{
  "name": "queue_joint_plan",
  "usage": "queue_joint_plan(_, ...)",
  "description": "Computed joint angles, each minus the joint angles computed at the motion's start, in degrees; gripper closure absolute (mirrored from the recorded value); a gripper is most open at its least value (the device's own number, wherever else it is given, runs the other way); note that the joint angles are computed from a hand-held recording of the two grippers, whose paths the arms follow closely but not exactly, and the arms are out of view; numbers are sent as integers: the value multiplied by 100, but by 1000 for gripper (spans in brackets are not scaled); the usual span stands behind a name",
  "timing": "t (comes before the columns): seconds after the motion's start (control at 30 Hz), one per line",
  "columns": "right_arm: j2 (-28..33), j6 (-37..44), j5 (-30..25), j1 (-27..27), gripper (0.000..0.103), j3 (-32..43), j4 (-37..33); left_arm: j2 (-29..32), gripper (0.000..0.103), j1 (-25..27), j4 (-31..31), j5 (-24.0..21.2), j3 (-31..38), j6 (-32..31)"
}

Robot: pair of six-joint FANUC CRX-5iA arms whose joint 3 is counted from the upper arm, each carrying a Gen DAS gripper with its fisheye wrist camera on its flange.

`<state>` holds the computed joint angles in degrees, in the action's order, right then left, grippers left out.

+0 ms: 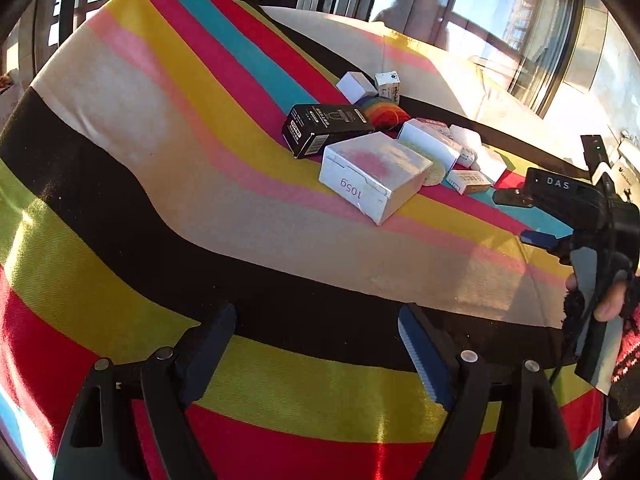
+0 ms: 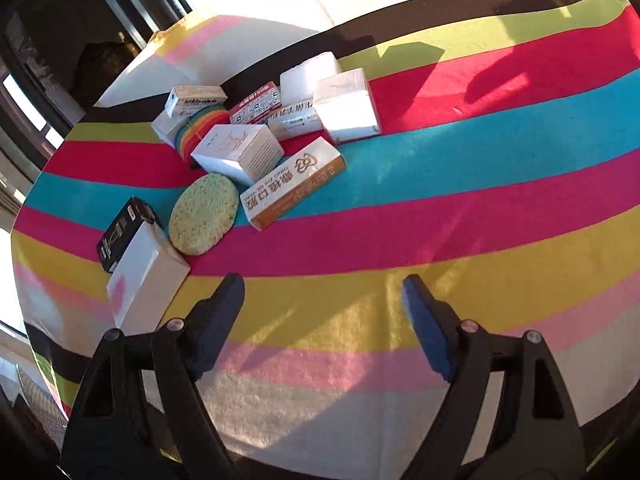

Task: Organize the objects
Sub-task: 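Grasp the pink-stained white box with the left tool while the right grasps the DING ZHI DENTAL box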

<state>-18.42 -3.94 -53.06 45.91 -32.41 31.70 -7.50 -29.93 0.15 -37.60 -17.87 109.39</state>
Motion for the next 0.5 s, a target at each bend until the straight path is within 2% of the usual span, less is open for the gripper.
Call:
queue_joint_plan(0.07, 304, -154, 186, -306, 19, 193, 13, -83, 18, 116, 356, 248, -223, -214)
queue_joint_plan(0.17, 960, -217, -214, -515, 17, 725, 114, -57, 15, 90, 326, 187, -175, -260)
queue_joint_plan(0.27, 1636, 363, -900, -504, 12, 1337, 121, -4, 12, 53, 267, 102, -93, -288)
queue_joint_plan(0.3, 1685, 454, -855, -478, 11, 1314, 266, 0, 12, 58, 294, 110, -96, -315)
queue_joint_plan(0.37, 1927, 1164, -1193, -408, 13, 1526, 209, -12, 11, 77, 364, 158, -136, -361)
queue_joint_plan(0.43, 1633, 1379, -870, -284, 23, 1128, 495, -22, 11, 86, 392, 181, -160, -379)
queue_joint_plan(0.47, 1458, 1415, -830, -230, 34, 969, 540, -23, 11, 86, 387, 182, -160, -376)
queue_joint_plan(0.5, 1235, 1429, -773, -182, 54, 794, 545, -25, 11, 89, 390, 182, -164, -383)
